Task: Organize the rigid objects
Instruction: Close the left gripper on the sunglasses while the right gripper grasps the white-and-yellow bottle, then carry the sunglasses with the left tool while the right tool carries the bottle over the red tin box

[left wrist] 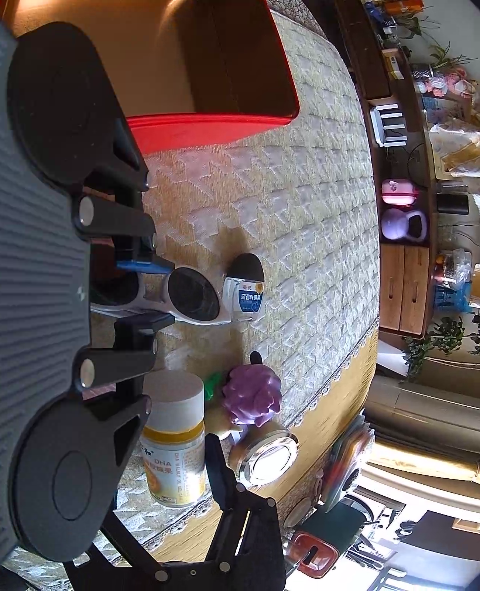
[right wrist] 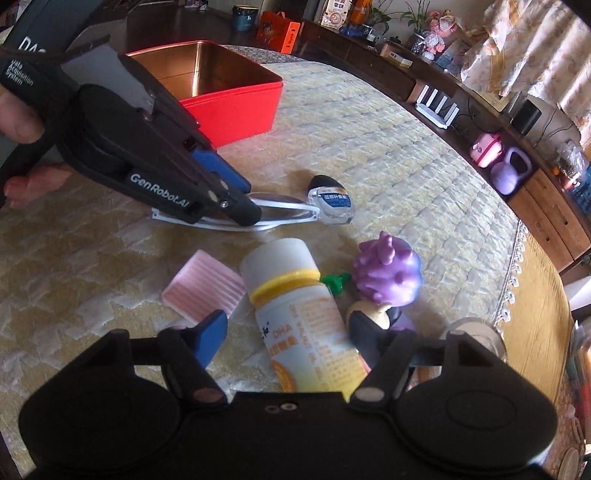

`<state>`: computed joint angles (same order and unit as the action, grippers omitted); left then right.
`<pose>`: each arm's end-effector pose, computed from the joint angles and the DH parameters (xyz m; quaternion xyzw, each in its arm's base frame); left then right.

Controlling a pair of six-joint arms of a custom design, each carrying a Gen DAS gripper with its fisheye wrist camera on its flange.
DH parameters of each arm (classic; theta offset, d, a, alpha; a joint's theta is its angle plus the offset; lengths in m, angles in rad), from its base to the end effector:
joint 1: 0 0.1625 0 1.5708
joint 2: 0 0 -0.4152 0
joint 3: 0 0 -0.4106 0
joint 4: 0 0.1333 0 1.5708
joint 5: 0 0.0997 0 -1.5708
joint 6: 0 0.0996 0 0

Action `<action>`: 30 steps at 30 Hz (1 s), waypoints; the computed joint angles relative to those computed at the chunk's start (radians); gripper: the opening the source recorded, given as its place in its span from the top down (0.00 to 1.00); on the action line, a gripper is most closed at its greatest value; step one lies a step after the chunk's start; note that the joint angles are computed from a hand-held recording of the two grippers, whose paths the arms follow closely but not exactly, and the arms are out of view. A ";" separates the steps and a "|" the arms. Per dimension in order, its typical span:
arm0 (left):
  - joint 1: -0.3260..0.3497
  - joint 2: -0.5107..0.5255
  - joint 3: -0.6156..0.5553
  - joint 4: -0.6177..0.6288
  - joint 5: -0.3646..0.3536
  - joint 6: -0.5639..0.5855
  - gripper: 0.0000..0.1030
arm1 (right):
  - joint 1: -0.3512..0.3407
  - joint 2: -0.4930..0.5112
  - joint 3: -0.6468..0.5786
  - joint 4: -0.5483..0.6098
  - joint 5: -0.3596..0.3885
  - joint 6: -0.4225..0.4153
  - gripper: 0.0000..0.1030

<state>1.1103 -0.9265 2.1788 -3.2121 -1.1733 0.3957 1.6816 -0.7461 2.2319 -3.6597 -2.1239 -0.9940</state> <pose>-0.0705 -0.5288 0.0574 0.3646 0.8909 -0.1956 0.1875 0.1324 -0.4581 0.0220 0.4130 -0.8245 0.1469 0.3578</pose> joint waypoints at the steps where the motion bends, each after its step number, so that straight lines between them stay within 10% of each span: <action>1: 0.001 -0.001 0.000 0.002 -0.002 -0.003 0.79 | -0.001 -0.001 0.005 -0.010 0.001 -0.005 0.42; 14: -0.012 -0.041 0.037 -0.006 0.001 -0.076 0.89 | 0.049 0.057 0.050 -0.202 -0.057 0.148 0.55; 30: -0.029 -0.166 0.125 0.056 -0.011 -0.202 0.93 | 0.112 -0.058 0.156 -0.174 -0.042 0.731 0.55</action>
<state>1.0818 -1.0929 2.3037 -3.1561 -1.1844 0.1938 1.7940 -0.8036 2.3880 -3.8341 -2.1660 -0.2629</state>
